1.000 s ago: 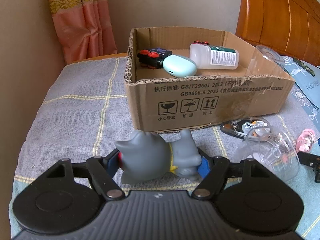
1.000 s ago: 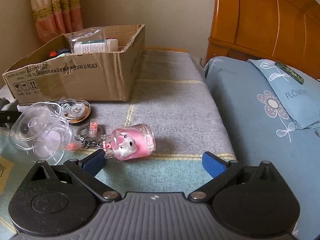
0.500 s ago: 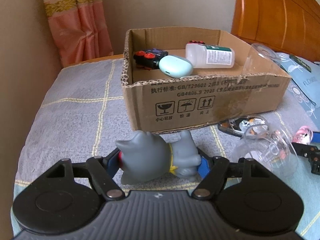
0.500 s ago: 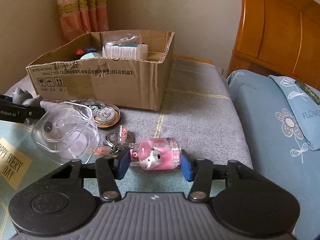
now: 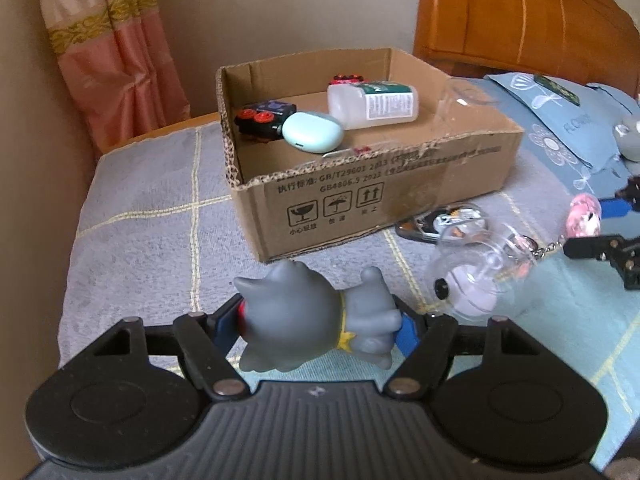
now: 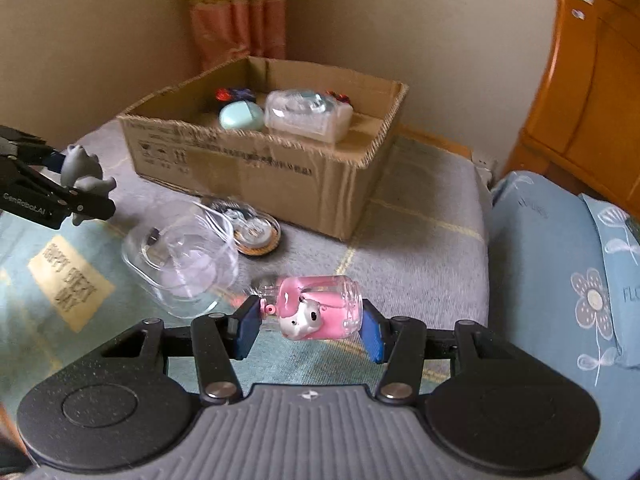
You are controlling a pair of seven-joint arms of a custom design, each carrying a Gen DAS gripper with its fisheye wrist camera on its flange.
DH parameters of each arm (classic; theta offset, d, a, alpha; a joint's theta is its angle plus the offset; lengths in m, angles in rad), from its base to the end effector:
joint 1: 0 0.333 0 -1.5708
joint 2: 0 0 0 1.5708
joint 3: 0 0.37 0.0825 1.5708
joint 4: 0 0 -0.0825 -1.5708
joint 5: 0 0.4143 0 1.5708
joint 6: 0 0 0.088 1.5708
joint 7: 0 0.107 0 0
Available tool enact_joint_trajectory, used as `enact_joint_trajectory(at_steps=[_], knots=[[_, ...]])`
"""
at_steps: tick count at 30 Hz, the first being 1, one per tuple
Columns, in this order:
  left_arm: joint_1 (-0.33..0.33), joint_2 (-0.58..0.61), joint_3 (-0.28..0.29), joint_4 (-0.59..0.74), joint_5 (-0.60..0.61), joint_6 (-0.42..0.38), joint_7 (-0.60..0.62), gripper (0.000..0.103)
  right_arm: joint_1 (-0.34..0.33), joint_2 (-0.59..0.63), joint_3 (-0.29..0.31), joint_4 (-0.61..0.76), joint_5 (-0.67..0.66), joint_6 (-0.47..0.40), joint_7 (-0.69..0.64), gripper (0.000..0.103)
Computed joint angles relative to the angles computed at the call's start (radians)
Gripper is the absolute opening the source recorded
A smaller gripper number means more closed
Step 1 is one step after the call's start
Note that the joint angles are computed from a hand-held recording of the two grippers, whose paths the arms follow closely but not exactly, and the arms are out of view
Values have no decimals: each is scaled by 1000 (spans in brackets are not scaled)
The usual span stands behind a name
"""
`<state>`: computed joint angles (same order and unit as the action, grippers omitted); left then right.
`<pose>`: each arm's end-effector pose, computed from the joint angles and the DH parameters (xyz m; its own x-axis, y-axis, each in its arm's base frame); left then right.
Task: Organize rigid objects
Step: 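Lower the elephant and pink bottle into the box and open both tools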
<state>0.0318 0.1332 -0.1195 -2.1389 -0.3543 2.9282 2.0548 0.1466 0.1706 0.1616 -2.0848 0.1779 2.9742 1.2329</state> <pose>0.6327 -0.0310 0.4506 -0.2373 -0.9714 -0.0122 -0.7564 0.1926 -0.6251 0.6274 0.1816 0.4632 0.4316 -0.9002 0.0583 -0.6590 -0.3587 -0.6611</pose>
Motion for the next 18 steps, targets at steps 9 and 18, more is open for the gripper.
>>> enact_joint_trajectory(at_steps=[9,18], knots=[[7,-45,-6,52,-57,-92,112,73,-27,-34,25,58,231,-104,-220,56],[-19,25,4,195,16,-103,86,73,3,-23,-19,147,248,-130,-267,56]])
